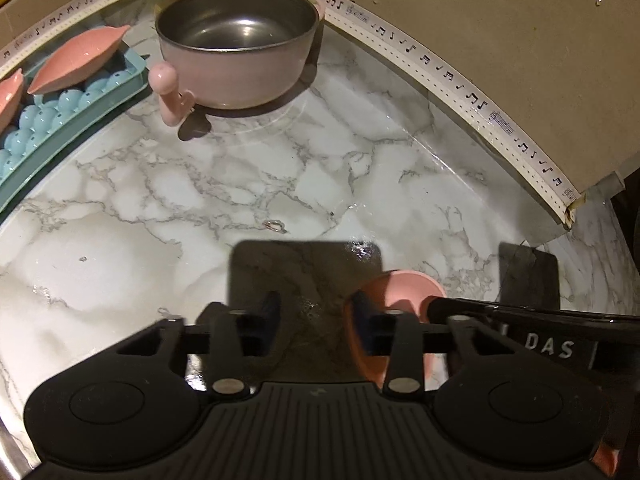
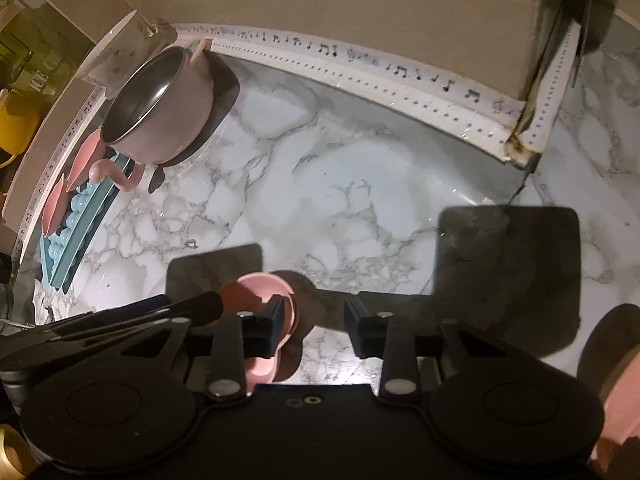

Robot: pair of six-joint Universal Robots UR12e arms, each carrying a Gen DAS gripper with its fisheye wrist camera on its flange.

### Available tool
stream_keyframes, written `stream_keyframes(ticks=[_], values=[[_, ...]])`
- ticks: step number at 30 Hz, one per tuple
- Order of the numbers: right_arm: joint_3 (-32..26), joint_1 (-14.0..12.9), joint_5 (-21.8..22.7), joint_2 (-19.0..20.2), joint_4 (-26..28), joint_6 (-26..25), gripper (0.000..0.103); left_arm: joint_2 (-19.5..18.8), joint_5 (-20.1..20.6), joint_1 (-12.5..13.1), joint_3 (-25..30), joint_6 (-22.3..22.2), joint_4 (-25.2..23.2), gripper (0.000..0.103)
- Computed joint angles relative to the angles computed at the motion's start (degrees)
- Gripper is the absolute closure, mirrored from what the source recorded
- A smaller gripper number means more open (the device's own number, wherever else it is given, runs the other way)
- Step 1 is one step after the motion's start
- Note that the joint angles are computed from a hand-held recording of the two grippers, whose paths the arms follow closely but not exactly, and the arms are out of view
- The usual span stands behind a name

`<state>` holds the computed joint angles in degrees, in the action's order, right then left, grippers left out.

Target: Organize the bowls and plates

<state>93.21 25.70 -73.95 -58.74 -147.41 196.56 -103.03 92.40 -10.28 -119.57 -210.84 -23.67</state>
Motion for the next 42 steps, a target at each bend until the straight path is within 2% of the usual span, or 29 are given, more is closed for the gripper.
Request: stream_keyframes(ticks=[5,7,13,21,33,42], values=[[-0.24,0.20,1.22,0.19,0.33,-1.01,0.094,-0.01,-1.86,0.06,-0.29,1.26,1.34,0.085],[-0.23,0.29,1.40,0.24,0.07,-0.93,0.098,-0.06,-1.82,-0.10,-0.26,1.53,1.56,0.089],[0.05,0.61,0.67,0.17,-0.93,-0.86,0.100,-0.18,-2.18,-0.19,-0.45,1.28,1.97,0.095],[1.27,0.56,0.39,-1.03,-2.70,-0.65,0.101,1.01,-0.84,-1.11,-0.90,1.37,3.09,0.095],[4.65,0.65,0.51,-5.10,-6.67,0.02,0.101,5.36,2.82,-3.54,-1.96,1.09,3.75,0.095],[7.61,1.55,0.31,-8.92,-8.37,0.05,0.101,9.38,5.06,-5.36,-3.45,-0.46,2.03,0.095]])
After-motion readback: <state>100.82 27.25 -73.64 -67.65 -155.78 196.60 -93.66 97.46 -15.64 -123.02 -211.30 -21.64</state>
